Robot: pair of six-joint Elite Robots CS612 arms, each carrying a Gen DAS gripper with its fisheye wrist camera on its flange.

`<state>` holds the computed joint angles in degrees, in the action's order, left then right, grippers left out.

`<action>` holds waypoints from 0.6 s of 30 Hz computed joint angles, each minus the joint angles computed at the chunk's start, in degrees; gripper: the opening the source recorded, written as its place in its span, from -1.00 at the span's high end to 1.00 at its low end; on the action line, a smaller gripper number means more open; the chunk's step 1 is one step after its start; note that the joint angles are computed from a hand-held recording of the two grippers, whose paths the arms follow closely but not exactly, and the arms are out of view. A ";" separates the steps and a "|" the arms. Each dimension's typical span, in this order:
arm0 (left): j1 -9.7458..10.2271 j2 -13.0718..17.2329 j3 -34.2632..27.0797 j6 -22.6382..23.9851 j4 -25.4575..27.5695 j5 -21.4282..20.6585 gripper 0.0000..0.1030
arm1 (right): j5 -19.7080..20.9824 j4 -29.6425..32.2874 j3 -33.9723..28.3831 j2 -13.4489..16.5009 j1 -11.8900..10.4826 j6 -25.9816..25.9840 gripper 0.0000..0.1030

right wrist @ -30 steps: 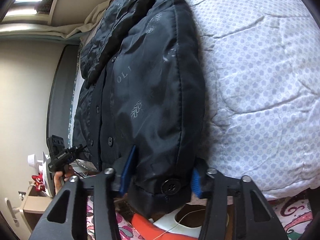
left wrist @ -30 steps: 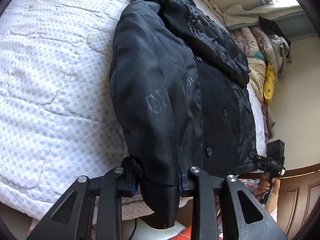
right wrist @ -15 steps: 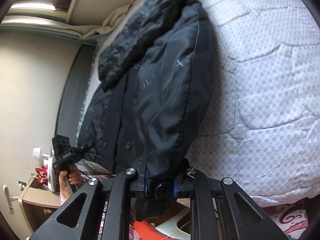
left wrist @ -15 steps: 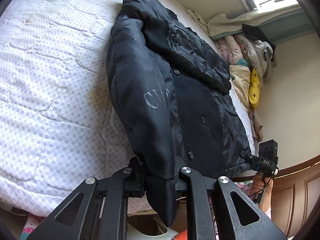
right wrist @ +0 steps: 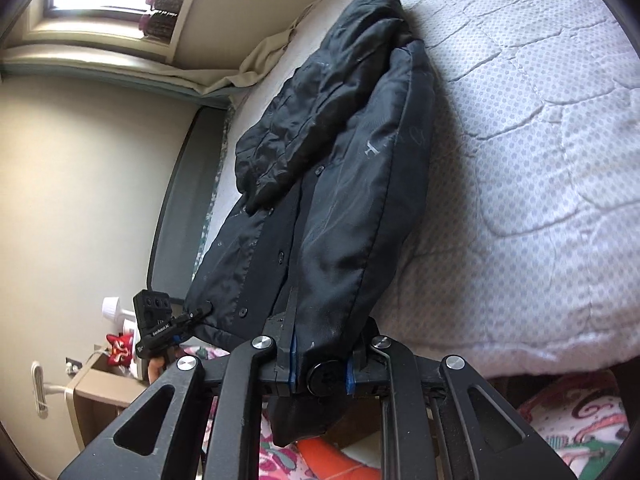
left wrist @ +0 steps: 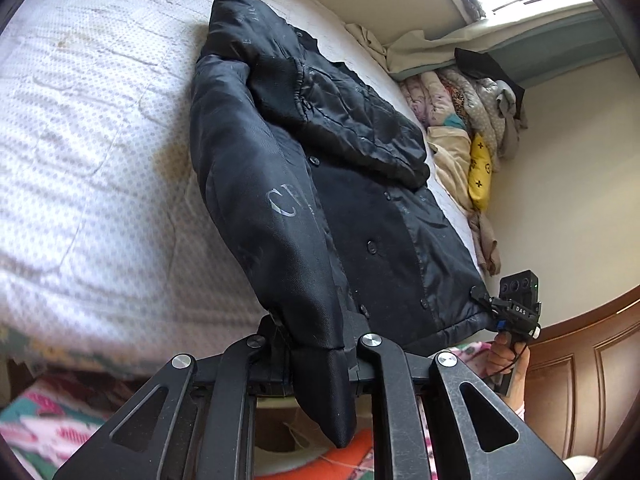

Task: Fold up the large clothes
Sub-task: 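Lift the hem with both tools and fold it over toward the collar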

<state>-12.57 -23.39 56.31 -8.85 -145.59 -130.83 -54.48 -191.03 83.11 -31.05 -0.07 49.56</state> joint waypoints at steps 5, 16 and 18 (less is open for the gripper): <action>0.23 -2.32 3.99 0.62 -0.59 -0.52 0.67 | 0.30 0.27 2.49 -1.78 0.08 -1.00 0.77; 0.64 -2.40 3.23 -3.15 -1.94 -4.52 0.67 | -0.13 -3.15 3.96 -2.83 0.15 0.59 0.77; 0.74 -1.20 0.63 -4.95 -2.46 -5.00 0.67 | -0.07 -3.07 2.43 -2.33 -0.02 0.45 0.77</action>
<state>-11.82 -24.59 56.94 -13.80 -148.05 -135.83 -54.55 -194.10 85.54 -33.38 -0.09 50.02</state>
